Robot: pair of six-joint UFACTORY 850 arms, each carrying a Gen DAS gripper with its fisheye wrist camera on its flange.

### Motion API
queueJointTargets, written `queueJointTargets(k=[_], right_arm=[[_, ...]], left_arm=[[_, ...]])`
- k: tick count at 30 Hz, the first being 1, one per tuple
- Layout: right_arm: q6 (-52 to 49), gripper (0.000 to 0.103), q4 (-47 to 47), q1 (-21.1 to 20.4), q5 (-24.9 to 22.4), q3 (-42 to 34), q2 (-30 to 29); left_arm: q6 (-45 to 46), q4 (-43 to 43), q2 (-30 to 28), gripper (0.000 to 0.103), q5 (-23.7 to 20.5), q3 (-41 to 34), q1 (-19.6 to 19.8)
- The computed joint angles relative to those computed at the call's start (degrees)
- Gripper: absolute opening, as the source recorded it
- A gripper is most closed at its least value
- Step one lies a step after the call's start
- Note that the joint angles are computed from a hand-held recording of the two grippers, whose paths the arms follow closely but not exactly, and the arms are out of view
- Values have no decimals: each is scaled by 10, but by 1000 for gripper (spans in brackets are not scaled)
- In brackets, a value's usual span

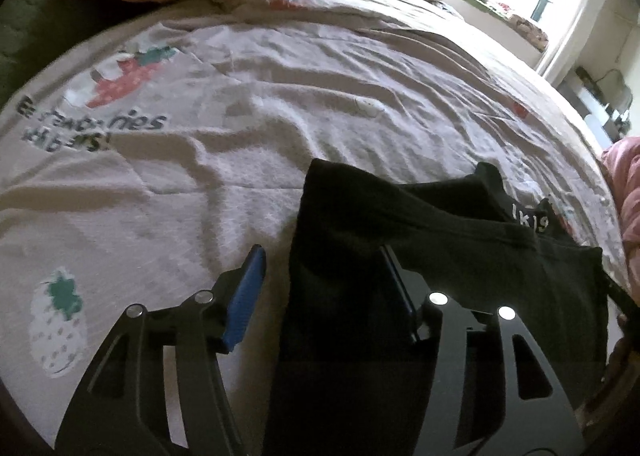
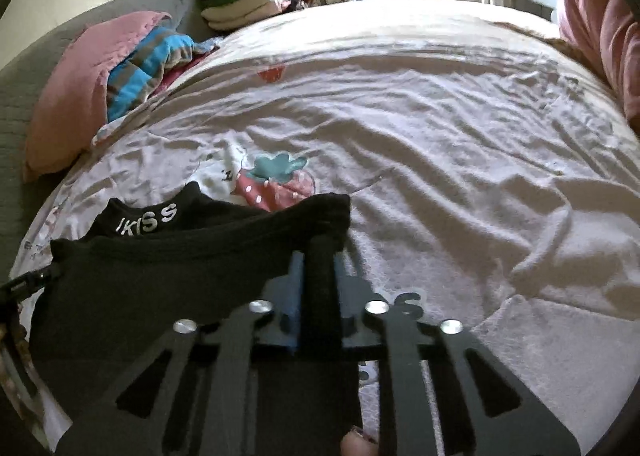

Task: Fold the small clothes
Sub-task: 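Lay the folded hem near the collar and open both grippers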

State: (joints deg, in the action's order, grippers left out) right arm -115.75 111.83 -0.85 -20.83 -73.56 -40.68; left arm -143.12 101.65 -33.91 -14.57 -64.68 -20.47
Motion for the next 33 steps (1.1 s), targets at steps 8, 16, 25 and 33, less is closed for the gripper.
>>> queueJointTargets(k=[8,16,25,33], right_arm=[[-129,8,141,-8,-58,43,28],[-126,8,177,-15,-62,48,32],[-127,8,172,3,29,13,-5],[-165,13,207,8,56,14,-7]], left_arm=[[-73,91,1,4,-33,3,-7],[-75,112,31,4,-91,9,-22],[67,-31,-18,6,-73,-23,-21],[87,-54,-16,18,-83,-15,-27]])
